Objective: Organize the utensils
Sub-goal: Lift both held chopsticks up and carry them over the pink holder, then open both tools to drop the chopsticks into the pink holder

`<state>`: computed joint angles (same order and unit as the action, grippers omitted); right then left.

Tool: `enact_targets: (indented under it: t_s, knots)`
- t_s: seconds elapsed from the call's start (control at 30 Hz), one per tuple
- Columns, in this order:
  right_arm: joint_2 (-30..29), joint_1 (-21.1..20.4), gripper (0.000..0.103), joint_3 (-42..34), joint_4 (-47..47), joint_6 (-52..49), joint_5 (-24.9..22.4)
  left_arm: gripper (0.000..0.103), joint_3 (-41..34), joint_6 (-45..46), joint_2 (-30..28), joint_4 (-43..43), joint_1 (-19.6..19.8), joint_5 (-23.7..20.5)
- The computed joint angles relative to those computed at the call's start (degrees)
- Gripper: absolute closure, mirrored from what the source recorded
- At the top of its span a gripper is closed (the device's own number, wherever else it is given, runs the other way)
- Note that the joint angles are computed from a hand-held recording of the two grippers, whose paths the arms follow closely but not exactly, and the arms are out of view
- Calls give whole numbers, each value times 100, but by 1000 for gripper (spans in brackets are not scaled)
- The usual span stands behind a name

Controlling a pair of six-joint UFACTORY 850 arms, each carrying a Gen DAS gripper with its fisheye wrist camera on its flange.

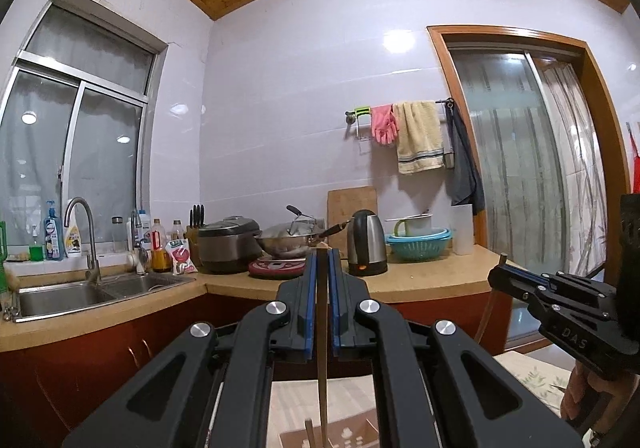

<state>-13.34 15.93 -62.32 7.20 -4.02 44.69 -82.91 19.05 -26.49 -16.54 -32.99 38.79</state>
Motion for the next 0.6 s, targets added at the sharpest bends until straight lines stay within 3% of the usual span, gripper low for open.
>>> enact_targets:
  t_s: [0.27,0.5,0.57,0.6]
  knots:
    - [-616,-98,96,-494,-244,262,-97,96,-544,245,-569,-393,54,-348]
    - [-939,-102,96,-565,-384,563,-487,96,-712,183,-878,-602,128,-986]
    - [-963,-79,95,-539,-327,568,-545,89,-740,279,-915,-705,122,-1161]
    - [-959,-64,94,-501,-292,568,-554,81,-713,378,-913,-788,108,-1165]
